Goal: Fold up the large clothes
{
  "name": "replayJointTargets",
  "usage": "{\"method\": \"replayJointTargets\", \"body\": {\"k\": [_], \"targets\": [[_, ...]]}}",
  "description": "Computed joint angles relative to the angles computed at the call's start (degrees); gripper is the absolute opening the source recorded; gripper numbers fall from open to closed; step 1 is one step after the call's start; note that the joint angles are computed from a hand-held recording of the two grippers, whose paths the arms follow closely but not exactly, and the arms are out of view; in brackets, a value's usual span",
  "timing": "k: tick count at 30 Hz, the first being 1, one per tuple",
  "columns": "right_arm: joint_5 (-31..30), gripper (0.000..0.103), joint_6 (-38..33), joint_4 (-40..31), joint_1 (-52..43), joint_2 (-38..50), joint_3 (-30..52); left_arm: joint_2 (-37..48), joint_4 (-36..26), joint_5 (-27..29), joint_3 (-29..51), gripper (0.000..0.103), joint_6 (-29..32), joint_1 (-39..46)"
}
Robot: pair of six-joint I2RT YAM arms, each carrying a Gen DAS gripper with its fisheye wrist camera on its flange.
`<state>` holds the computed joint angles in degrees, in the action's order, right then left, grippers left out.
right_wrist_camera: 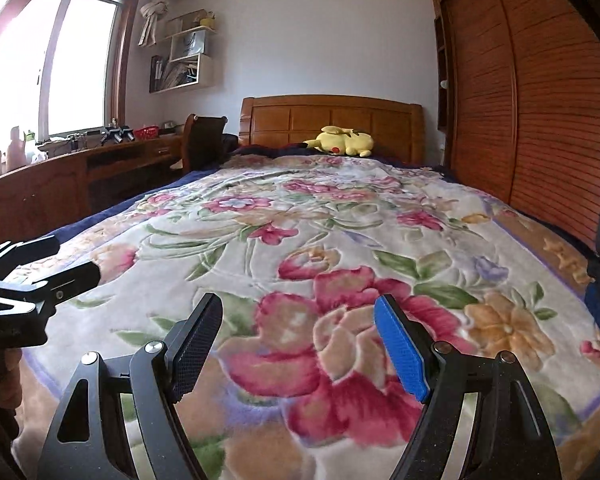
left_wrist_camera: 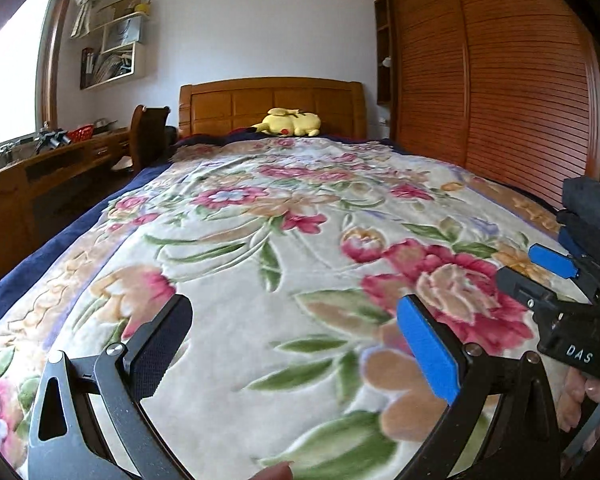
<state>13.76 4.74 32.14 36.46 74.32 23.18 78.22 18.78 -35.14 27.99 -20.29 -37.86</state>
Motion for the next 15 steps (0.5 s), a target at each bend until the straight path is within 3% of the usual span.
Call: {"method": "replayJointTargets", "body": {"k": [5, 15], "targets": [[0.25, 0.08, 0.23, 5.16, 1.01, 7.67, 2.33, -0.78, 2.15, 1.76, -1.87, 0.102, 0.56, 1.93], [-0.79, 0.08, 1.71, 8.65, 0.06, 11.43, 2.83, -2.44, 2.33, 1.67, -3.12, 0.102, 1.13, 2.16]]}}
